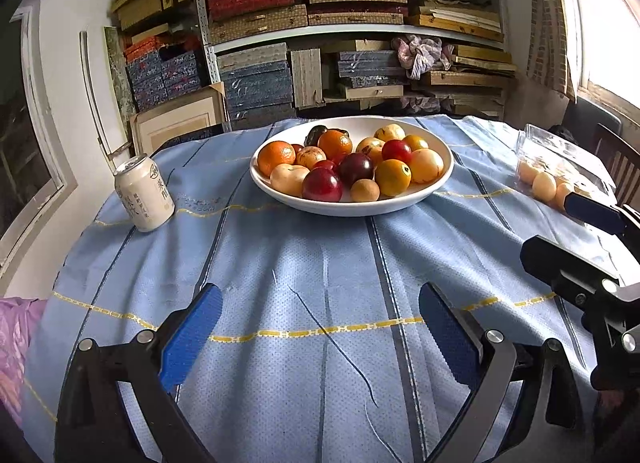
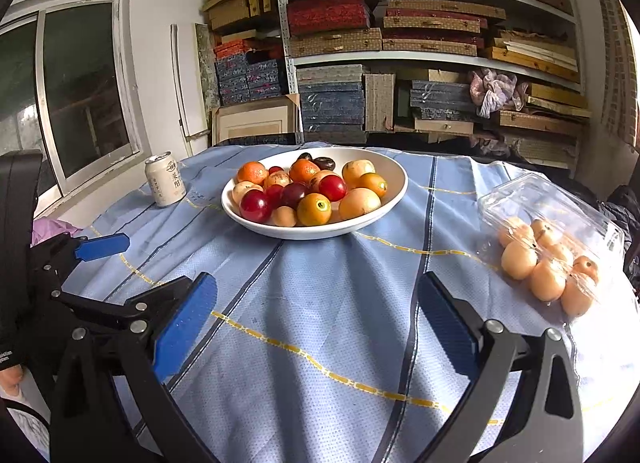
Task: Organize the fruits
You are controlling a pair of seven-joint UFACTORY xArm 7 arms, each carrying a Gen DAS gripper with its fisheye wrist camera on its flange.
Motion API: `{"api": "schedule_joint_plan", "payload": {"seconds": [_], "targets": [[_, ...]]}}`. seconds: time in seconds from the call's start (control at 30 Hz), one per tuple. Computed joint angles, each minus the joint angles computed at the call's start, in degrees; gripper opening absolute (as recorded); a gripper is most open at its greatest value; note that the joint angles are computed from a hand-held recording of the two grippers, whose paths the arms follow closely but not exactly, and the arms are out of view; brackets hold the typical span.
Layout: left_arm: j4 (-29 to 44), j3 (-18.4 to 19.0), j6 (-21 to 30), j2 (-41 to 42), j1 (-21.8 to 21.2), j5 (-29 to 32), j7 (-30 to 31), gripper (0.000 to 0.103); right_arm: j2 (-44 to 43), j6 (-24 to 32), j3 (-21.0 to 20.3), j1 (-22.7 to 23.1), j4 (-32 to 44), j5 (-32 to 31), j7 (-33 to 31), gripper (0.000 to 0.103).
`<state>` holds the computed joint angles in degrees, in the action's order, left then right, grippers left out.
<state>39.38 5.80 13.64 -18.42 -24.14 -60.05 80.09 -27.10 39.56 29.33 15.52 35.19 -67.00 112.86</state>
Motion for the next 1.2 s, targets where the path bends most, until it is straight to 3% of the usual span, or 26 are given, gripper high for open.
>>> {"api": "schedule_joint_plan", "payload": {"seconds": [0.13,0.53,0.63,0.83,1.2], "targets": [[-0.7,-0.3,-2.6,-0.2,-0.8,0.3,0.2,0.099,0.2,0.5,-0.4,0.6,0.1,-0.3,0.3,0.098],[-0.4,0.9,1.4,-1.2,-0.6,2.2,-1.7,0.099,0.5,0.6,-1.2,1.5,0.2,-0.7,0.5,0.098],[-1.1,1.8,-2.5,-1.9,-2.8,-2.8,2.8,0.099,0.6,0.9,-1.2,1.6,0.2,-0.6,0.4,0.098],[-0.9,3.2,-5.0,-2.7,-5.4,-10.0,9.7,0.099,0.4,1.1,-1.2,1.7,0.3,-0.7,0.7,0.098],[-0.5,0.6,-3.4,-1.8,-1.8,-8.1,7.1,0.099,0.2,1.1,-1.2,1.8,0.1,-0.7,0.6,0.098]]}}
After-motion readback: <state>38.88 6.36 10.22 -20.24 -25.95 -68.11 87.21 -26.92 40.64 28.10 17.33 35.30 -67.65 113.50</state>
